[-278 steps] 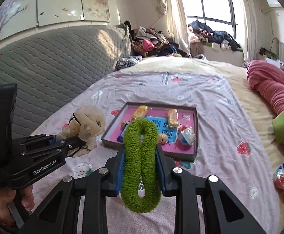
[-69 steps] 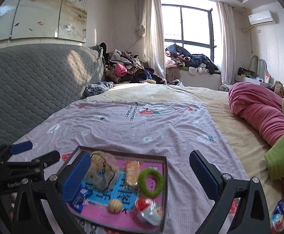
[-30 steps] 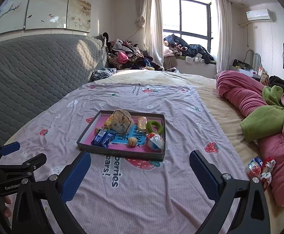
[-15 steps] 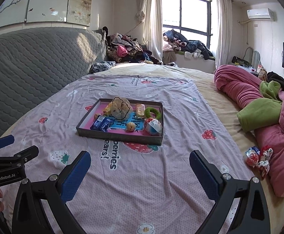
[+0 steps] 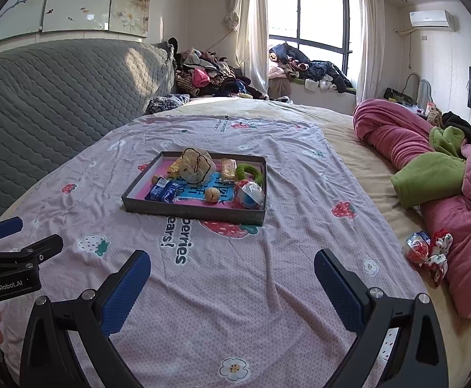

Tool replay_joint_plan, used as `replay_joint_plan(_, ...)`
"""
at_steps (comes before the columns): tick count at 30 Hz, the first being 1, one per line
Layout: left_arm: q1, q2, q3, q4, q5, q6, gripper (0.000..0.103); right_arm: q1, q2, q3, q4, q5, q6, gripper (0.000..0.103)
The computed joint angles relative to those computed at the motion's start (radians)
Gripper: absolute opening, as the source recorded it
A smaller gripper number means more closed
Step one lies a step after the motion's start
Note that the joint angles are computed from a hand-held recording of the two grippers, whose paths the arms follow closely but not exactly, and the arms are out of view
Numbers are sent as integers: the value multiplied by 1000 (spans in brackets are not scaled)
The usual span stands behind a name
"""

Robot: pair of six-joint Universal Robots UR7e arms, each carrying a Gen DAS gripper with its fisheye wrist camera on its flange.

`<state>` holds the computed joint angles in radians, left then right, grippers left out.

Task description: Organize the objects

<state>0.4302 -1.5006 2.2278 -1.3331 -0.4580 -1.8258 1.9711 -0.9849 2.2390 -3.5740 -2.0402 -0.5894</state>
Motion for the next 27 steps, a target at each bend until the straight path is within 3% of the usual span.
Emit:
replay_joint_plan(15, 51, -11, 81, -184, -16, 86, 96, -50, 37, 20, -41, 7, -22, 102)
replay_joint_plan(22, 66, 6, 96, -178, -12, 74, 96, -68, 54, 29, -70, 16, -40, 102)
replay_joint_plan(27, 86, 11, 120, -242, -12, 113, 96, -88, 69, 30, -79, 15, -48, 102)
